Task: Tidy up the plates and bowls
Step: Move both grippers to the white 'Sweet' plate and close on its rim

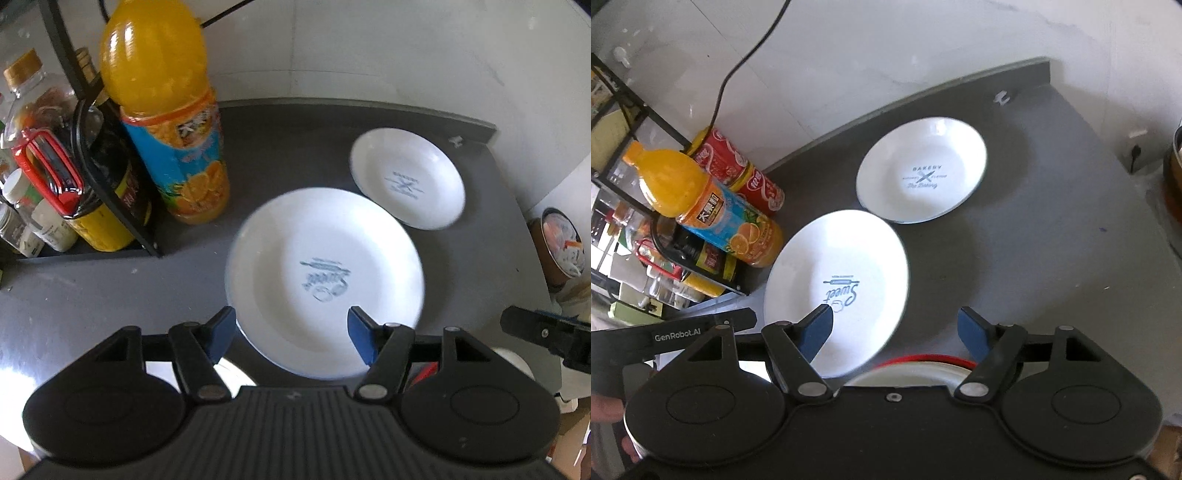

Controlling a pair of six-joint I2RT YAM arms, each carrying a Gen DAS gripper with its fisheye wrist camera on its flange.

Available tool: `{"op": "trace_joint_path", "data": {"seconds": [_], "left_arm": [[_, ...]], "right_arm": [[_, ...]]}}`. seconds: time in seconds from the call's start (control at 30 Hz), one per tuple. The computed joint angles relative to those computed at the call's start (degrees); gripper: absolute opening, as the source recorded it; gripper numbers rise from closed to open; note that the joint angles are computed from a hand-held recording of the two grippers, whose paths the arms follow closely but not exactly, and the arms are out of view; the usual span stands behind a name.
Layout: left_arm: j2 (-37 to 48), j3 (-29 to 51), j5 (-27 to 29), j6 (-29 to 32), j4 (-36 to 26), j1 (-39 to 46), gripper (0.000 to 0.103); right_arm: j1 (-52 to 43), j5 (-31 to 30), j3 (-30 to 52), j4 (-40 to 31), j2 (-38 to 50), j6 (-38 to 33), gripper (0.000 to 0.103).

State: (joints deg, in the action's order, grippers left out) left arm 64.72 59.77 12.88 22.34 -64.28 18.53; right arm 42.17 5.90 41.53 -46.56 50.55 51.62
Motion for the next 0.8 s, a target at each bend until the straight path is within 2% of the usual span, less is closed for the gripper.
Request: {"op": "trace_joint_path", "data": {"seconds": [0.27, 0.6, 0.7, 0.8], "left_arm": [[9.51, 1.33, 2.31, 4.75, 5.30, 4.89, 0.065], [18.05, 2.41, 4.02, 5.19, 10.86, 6.37, 0.061], [19.85, 2.41, 4.19, 5.22, 11.89, 6.45, 0.055], [21.19, 2.49, 4.46, 5.22, 12.29, 6.25, 0.047]], "right_arm": [[-0.76, -0.56, 1.75, 4.92, 9.37, 1.02, 0.070], [-4.29, -3.61, 3.68, 9.82, 19.80, -0.01, 0.063], [-4.95, -3.95, 4.83, 10.27, 23.63, -1.48, 0.056], [-6.05, -3.99, 5.67, 10.59, 26.87, -3.31, 0.044]]}}
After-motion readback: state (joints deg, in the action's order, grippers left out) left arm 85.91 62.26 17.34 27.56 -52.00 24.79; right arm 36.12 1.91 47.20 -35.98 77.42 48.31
